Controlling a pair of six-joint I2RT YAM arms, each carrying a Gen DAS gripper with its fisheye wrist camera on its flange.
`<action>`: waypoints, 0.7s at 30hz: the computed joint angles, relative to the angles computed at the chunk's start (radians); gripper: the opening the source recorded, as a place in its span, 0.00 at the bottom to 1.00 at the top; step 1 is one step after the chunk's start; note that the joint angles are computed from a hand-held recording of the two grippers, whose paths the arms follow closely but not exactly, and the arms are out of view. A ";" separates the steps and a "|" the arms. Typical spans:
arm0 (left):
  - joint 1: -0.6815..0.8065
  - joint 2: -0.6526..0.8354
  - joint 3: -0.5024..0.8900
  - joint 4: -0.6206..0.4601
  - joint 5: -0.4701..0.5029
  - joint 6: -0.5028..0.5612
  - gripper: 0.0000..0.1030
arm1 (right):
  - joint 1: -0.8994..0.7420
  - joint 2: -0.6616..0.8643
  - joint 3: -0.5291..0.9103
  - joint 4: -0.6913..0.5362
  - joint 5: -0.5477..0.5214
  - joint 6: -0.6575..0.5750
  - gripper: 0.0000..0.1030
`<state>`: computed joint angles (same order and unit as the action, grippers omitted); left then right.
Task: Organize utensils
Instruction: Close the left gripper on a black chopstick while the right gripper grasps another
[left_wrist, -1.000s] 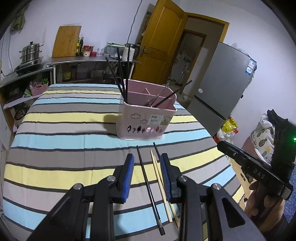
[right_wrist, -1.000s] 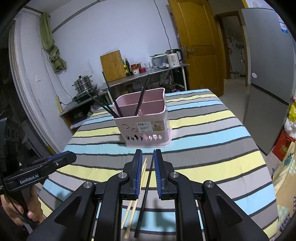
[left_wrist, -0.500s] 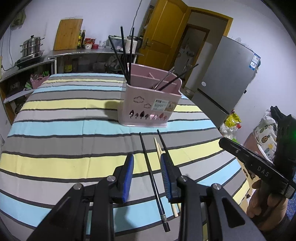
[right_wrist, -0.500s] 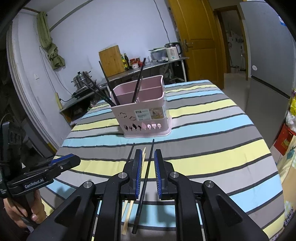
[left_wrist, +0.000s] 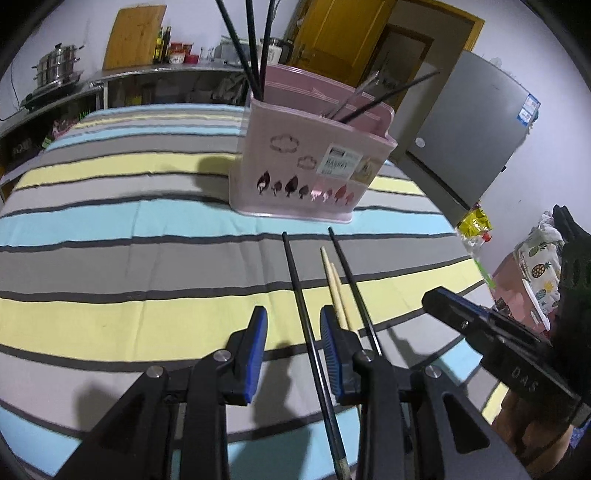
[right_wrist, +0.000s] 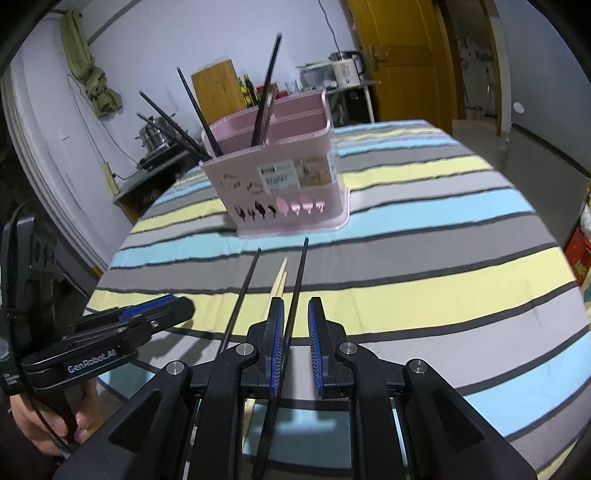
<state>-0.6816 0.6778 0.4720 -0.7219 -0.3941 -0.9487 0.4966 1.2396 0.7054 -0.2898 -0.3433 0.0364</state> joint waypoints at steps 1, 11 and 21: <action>0.026 0.013 -0.007 0.024 0.022 0.019 0.30 | 0.004 0.015 0.002 0.007 0.002 0.000 0.13; 0.103 0.124 -0.039 0.155 0.101 0.090 0.30 | 0.042 0.171 0.041 0.065 0.013 0.004 0.13; 0.034 0.245 -0.001 0.158 -0.009 0.109 0.24 | 0.063 0.205 0.055 0.061 0.035 -0.016 0.08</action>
<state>-0.6474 0.9227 0.4713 -0.5639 -0.4030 -0.8395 0.5597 1.4449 0.7606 -0.2289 -0.3082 0.0201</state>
